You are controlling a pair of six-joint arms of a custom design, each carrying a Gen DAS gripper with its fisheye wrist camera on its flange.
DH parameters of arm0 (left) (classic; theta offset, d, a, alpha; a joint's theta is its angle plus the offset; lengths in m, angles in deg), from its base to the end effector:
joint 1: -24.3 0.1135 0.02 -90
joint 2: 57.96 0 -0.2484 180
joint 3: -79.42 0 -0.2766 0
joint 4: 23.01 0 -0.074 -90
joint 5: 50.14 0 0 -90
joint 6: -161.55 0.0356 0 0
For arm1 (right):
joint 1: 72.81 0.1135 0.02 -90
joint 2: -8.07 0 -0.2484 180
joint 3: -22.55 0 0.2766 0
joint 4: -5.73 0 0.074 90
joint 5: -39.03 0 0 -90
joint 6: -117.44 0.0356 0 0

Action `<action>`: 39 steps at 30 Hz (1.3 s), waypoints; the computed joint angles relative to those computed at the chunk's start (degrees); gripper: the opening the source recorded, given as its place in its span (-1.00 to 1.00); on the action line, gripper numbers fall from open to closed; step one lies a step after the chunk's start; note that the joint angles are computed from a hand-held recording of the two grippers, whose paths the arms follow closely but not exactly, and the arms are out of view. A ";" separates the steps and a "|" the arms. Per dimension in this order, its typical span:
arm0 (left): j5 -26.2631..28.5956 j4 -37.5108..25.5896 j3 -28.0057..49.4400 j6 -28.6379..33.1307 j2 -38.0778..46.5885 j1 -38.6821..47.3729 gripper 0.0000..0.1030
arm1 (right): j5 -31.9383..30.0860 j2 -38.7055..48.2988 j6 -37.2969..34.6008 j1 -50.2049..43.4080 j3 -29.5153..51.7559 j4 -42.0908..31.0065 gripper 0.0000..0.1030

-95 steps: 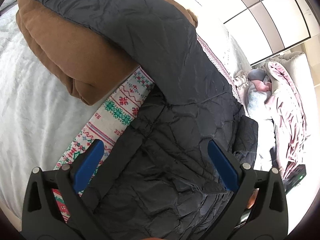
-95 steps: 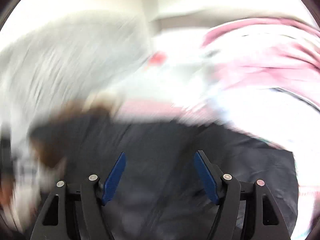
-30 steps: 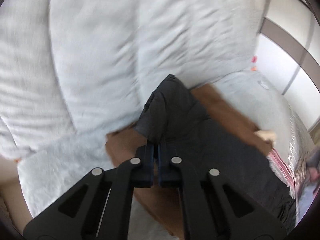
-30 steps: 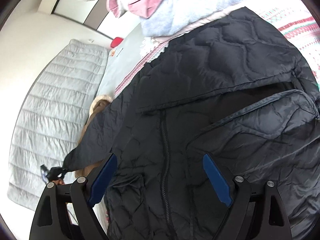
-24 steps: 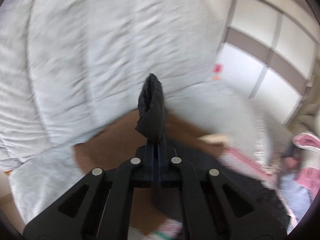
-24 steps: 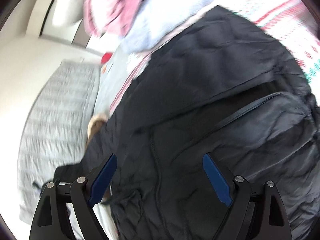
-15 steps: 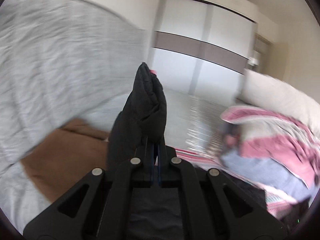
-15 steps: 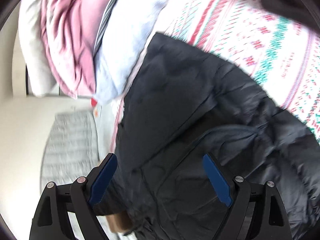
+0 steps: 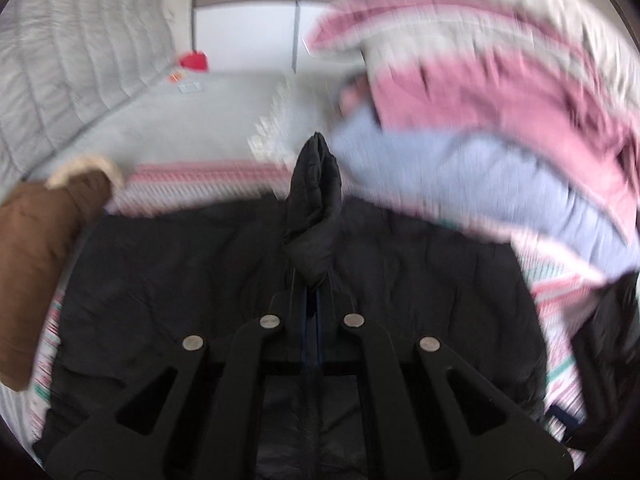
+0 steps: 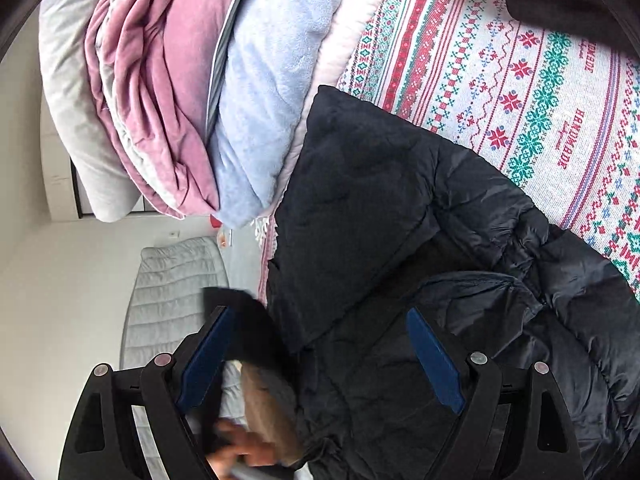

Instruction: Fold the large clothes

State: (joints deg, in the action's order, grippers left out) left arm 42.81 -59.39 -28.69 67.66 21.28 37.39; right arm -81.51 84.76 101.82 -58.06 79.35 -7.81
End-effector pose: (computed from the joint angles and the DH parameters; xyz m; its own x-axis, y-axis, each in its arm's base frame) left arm 0.3190 0.0723 0.2464 -0.6589 -0.2228 -0.7185 -0.2352 0.9683 -0.0845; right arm 0.2954 0.0965 0.2035 -0.7496 0.6604 0.0449 0.3436 0.3303 0.8791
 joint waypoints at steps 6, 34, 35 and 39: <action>-2.14 -0.81 -1.51 0.82 5.19 -4.58 -0.65 | 0.18 0.61 -0.07 0.12 0.52 -0.09 0.73; 34.01 -40.08 -2.27 35.46 -16.75 58.11 0.36 | 7.00 -1.14 -12.17 4.83 6.24 -12.39 0.73; 34.30 -40.65 -2.14 38.14 -15.62 61.60 0.36 | 8.13 -1.47 -13.96 5.66 7.04 -14.11 0.73; 35.00 -44.18 -0.69 47.56 -10.37 71.50 0.36 | 13.21 -3.28 -19.89 9.12 9.28 -20.33 0.73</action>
